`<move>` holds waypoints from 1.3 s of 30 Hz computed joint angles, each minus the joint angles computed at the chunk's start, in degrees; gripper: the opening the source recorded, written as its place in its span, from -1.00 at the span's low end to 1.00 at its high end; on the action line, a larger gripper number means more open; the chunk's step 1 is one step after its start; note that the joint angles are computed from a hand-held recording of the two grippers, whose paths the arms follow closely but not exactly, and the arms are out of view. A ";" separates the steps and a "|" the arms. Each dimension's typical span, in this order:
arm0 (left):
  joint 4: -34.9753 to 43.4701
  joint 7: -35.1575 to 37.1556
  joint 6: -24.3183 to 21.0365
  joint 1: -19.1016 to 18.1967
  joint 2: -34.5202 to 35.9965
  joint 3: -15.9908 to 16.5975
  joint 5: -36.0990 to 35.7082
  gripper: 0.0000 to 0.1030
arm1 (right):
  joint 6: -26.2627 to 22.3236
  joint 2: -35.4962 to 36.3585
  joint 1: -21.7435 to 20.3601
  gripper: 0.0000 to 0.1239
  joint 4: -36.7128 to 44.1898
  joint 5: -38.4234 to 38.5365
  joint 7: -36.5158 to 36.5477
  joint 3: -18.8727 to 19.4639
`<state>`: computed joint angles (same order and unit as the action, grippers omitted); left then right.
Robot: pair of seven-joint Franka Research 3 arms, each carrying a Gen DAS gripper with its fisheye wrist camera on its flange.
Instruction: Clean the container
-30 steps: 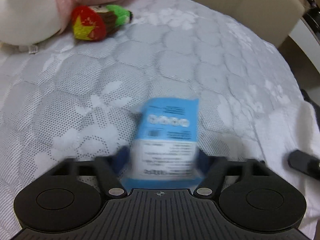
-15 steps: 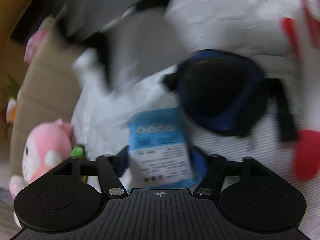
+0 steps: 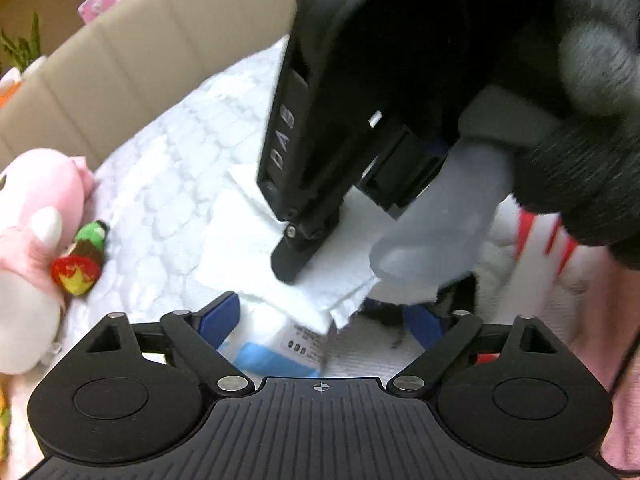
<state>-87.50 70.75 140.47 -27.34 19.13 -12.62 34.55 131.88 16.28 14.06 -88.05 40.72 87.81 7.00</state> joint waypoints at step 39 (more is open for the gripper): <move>-9.74 -7.64 -1.62 11.82 -9.93 -2.68 -37.19 0.93 | 2.50 -7.48 5.04 -0.71 -5.77 -23.18 9.86 -2.17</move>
